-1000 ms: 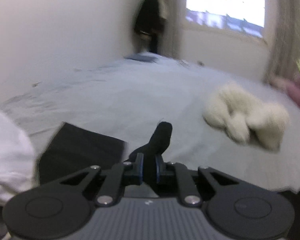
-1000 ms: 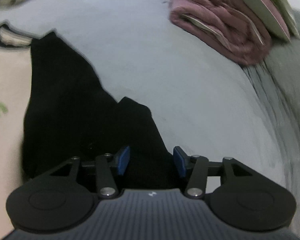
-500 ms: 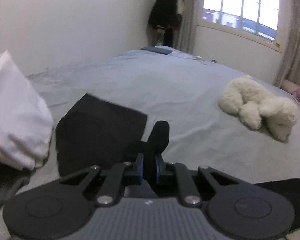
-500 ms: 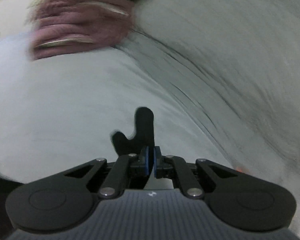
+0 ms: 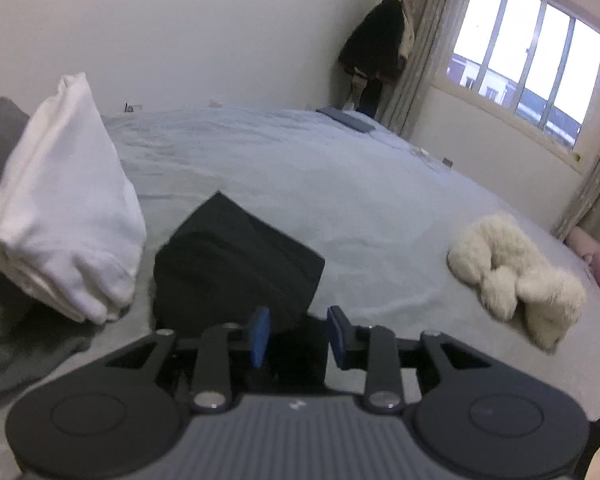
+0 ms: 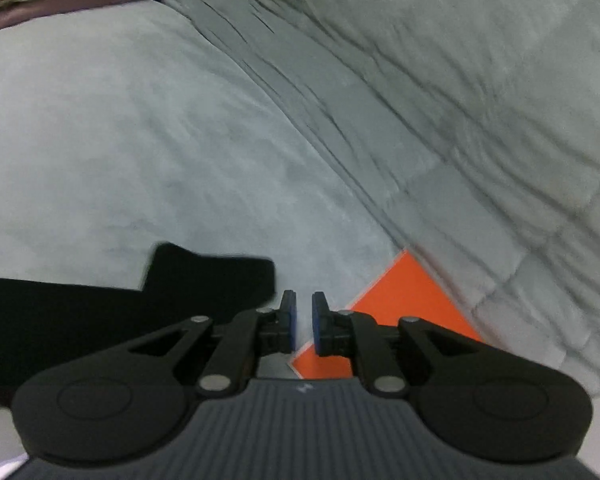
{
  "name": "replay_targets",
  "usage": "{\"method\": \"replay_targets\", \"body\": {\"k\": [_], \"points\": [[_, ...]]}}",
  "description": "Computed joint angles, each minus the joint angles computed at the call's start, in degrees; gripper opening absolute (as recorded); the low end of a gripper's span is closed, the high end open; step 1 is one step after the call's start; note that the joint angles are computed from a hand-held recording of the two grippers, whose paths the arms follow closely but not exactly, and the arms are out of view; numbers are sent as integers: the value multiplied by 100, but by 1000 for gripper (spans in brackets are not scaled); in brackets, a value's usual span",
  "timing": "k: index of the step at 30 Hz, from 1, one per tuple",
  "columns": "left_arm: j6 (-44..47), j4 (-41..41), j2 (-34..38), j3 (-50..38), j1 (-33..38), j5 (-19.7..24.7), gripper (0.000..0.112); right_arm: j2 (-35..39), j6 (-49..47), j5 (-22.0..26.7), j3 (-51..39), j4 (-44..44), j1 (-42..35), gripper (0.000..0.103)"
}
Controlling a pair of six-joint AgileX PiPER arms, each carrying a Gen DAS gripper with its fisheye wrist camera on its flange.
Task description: Fold clothes
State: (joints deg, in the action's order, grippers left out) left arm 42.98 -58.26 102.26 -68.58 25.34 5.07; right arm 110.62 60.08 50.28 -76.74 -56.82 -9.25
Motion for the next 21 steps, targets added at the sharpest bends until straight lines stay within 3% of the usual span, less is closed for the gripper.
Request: {"method": "replay_targets", "body": {"k": [4,7,9,12,14,17,21], "points": [[755,-848,-261,114,-85,-54,37,-443,474,-182,305,-161,485,22],[-36,82,-534,303,-245,293,40,-968,501,-783,745,171,871,31],[-191,561,-684,391,-385,1117,46,-1319,199,-1112,1063,582,1266,37],[388,666,-1031,838,-816,2240,50,-1820,-249,-1477,1678,1460,1981,38],[842,435,-1295,1314,-1148,2693,50,-2166,-494,-1805,2179,2253,2244,38],[817,489,-1583,1843,-1621,2863,50,-2612,-899,-2337,2903,3488,2701,38],[421,880,-1771,2355,-2299,2468,50,-2930,-85,-2436,3509,3277,3221,38]]}}
